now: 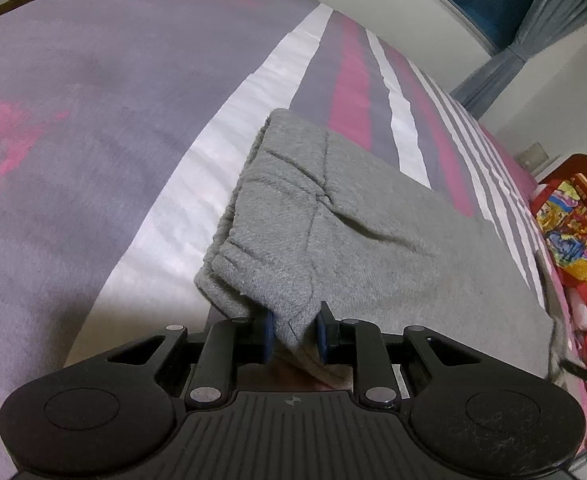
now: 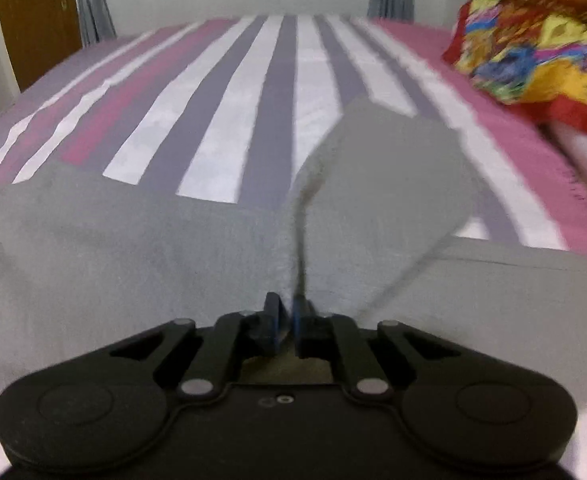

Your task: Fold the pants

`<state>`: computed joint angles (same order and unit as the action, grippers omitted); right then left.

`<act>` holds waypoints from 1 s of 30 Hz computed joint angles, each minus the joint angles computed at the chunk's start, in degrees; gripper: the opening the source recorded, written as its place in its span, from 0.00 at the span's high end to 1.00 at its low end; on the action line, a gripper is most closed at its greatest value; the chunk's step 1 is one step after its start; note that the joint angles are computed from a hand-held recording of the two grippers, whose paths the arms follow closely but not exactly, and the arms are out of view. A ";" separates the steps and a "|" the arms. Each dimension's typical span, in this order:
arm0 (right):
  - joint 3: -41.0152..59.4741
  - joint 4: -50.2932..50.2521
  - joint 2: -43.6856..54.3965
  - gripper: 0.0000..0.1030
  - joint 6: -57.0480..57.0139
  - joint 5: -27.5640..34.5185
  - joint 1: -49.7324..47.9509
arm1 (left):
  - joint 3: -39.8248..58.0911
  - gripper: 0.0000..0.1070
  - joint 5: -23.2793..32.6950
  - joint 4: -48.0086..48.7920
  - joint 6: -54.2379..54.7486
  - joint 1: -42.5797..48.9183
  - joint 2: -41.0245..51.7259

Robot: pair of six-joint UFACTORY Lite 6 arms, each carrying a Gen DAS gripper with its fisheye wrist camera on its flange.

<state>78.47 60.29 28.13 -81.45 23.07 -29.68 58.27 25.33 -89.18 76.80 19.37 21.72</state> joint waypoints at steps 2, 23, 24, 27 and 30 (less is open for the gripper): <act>-8.24 6.52 -5.88 0.96 -7.01 3.91 -5.97 | -0.49 0.79 -0.31 -0.95 1.37 -0.19 -0.34; 8.44 -21.15 5.58 0.97 2.92 -7.63 -1.82 | 0.45 0.79 0.22 0.87 -1.15 0.13 0.35; 9.31 -20.39 6.84 0.96 3.07 -6.43 -4.94 | 0.61 0.79 0.47 1.17 -1.11 0.28 0.48; 15.11 -9.47 12.76 0.76 -7.72 2.54 -13.83 | 1.53 0.79 0.69 3.14 -2.41 0.36 1.00; 7.00 0.14 4.27 0.53 -25.71 7.10 -17.06 | 1.98 0.79 0.41 4.20 -3.16 0.20 1.15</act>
<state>85.47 60.43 32.40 -107.15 30.17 -46.74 60.25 25.74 -84.98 73.65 19.57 22.87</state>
